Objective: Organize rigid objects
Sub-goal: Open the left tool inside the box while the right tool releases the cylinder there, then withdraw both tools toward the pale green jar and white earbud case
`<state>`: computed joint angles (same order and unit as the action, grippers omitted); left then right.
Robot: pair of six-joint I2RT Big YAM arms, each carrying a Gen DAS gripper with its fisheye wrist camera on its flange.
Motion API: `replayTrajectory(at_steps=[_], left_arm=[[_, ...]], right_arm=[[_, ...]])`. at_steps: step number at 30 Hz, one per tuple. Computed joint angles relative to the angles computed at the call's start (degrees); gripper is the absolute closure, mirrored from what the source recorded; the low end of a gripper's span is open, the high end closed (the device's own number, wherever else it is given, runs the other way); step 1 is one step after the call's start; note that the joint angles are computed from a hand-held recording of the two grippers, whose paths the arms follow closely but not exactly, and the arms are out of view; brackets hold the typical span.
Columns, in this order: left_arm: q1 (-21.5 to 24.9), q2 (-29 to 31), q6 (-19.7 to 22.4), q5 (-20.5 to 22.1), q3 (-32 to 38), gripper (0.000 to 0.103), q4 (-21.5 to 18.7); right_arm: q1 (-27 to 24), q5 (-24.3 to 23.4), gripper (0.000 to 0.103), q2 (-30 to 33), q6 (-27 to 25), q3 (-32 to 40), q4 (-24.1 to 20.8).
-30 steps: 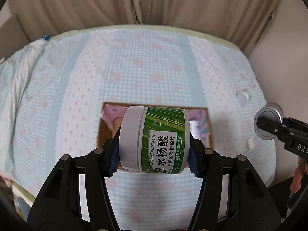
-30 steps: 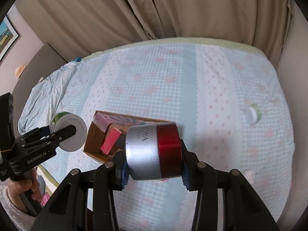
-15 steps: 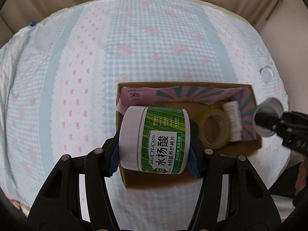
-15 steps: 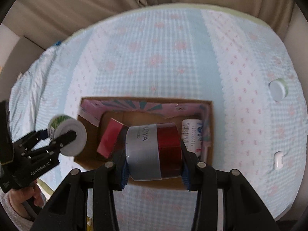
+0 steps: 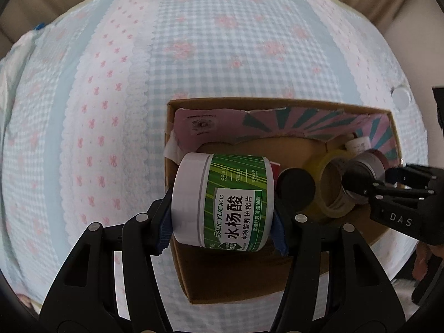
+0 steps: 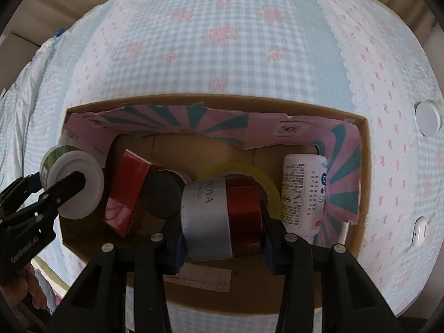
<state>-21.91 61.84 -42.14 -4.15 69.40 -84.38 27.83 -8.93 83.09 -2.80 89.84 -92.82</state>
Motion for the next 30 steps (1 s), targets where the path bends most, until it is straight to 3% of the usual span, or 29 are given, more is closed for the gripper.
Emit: replayTrajectory(at_steps=[2,3,4,6,7,10,16,20,25,30], left_arm=[[0.3,0.5,0.8,0.9,0.2,0.048,0.2],[0.2,0.5,1.0,1.1,0.3,0.036,0.4],[0.4,0.5,1.3,1.9,0.4,0.018,1.1],[0.8,0.2,2.1,3.8,0.6,0.000,2.8],[0.4,0.6,2.5,3.2,1.2,0.000,2.7],[-0.4,2.1,3.8,2.5,2.9,0.000,2.1],[-1.4,3.2,4.3,1.5,4.3,0.000,1.5],[-2.2,3.9,4.0,0.7,5.1,0.000,1.0],[-2.7,4.1,2.1,-0.1,6.5,0.000,0.2],[-4.7,4.0,-1.0,-3.8,9.3,0.000,-3.3]], right_arm=[[0.7,0.4,0.063,0.3,0.2,-0.1,0.2],[1.0,0.9,0.063,0.4,0.3,-0.2,0.4],[1.2,1.3,0.063,0.5,0.4,-0.4,0.4],[1.3,1.5,0.060,0.5,0.4,-0.9,0.4],[1.1,1.3,0.051,0.1,0.4,-1.5,0.9],[0.5,0.8,0.000,-1.4,-0.2,-2.7,2.2],[0.1,1.0,0.000,-3.3,-4.2,-4.4,2.3],[-1.1,-0.6,0.000,-4.2,-3.8,-4.7,2.7],[-2.7,-1.0,0.000,-4.7,-3.3,-4.5,2.2],[-4.2,-2.9,0.000,-5.1,-4.5,-2.5,0.7]])
